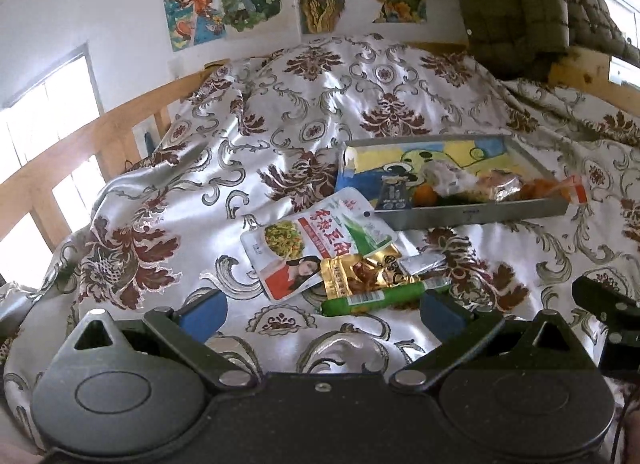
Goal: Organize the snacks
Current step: 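Withdraw both open tools from the grey tray above the bed cover, then move the left tool to the green tube snack while the right approaches the silver foil packet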
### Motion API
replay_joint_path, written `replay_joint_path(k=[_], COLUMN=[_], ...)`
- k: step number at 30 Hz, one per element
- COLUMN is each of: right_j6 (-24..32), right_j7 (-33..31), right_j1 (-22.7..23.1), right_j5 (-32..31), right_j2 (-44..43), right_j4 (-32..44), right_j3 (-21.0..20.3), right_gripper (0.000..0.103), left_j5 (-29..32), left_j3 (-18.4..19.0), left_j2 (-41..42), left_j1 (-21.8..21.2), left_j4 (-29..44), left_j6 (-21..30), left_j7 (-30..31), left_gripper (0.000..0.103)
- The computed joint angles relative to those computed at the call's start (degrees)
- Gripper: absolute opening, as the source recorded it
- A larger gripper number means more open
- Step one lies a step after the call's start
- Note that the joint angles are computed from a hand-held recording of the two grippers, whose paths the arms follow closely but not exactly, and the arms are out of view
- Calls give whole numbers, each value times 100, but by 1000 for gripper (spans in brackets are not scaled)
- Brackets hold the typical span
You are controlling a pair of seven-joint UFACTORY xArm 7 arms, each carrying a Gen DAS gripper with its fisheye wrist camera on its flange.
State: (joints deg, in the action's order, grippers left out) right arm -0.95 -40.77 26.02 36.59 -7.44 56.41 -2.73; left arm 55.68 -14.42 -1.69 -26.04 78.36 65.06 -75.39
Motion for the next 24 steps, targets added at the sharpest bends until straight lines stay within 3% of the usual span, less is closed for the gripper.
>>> replay_joint_path(k=[7,14,24], right_j6=[-16,93,854], right_j7=[608,635,345], right_j1=[-316,-320,-620], right_j5=[-762,-857,-194], right_j2=[71,180,431], right_j4=[-18,59,531], right_j3=[314,331,502], right_gripper=[103,103,103], left_j5=[-390,-641,-672], left_j3=[94,190,292], left_j2=[3,29,227], left_j1=[87,263,273], left_j4=[55,79,138], left_j6=[-7,-137,-90], left_j7=[270,567,742], left_gripper=[102,102,102])
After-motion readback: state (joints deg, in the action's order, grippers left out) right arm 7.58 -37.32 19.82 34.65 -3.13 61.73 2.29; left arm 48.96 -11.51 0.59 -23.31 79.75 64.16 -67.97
